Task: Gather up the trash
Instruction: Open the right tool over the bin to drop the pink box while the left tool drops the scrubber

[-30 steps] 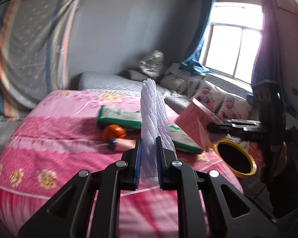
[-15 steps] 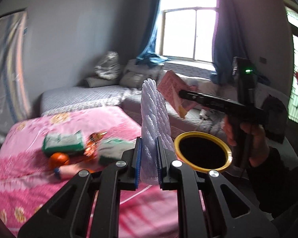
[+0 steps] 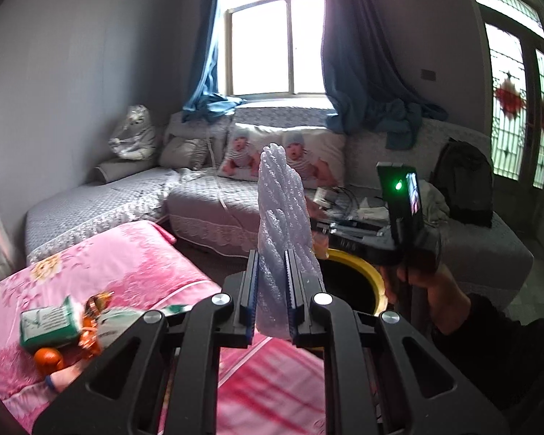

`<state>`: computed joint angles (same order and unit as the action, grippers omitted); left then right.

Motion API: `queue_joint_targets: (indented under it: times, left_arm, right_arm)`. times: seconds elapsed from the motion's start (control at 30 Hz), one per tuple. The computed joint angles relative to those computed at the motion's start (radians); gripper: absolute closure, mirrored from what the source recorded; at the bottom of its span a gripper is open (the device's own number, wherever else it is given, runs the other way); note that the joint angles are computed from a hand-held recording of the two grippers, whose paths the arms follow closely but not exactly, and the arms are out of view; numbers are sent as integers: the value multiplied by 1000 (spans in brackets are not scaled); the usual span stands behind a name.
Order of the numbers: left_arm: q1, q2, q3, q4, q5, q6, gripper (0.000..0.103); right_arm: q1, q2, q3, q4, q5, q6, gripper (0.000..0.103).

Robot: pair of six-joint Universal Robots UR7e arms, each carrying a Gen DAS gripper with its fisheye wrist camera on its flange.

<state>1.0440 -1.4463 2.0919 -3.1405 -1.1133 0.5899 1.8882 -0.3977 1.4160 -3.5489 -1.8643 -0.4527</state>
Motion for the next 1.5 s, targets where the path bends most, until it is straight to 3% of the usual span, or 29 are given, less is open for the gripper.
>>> queue_joint_targets:
  times: [0.4, 0.8, 1.03, 1.17, 1.2, 1.3, 1.33, 1.4, 1.5]
  left_arm:
    - [-3, 194, -119, 8, -37, 4, 90]
    - [92, 452, -398, 144, -16, -187, 90]
    - [138, 505, -490, 286, -49, -324, 90]
    - [149, 505, -494, 298, -63, -335, 88]
    - [151, 506, -495, 302, -67, -343, 84]
    - [157, 499, -483, 269, -63, -368, 40]
    - [159, 496, -478, 254, -65, -366, 39]
    - [161, 491, -475, 254, -67, -359, 38]
    - [166, 478, -465, 235, -79, -385, 18]
  right_arm:
    - [-82, -31, 84, -1, -39, 89, 80]
    - [-111, -58, 116, 75, -75, 173, 79]
    - [-127, -55, 100, 137, -90, 230, 78]
    - [-126, -55, 98, 133, -96, 239, 72]
    - [-125, -55, 95, 128, -103, 242, 71]
    - [-119, -51, 88, 96, -135, 244, 54]
    - [-119, -53, 92, 80, -140, 252, 46]
    - [-121, -60, 101, 65, -140, 259, 44]
    - [-121, -70, 124, 12, -141, 261, 27]
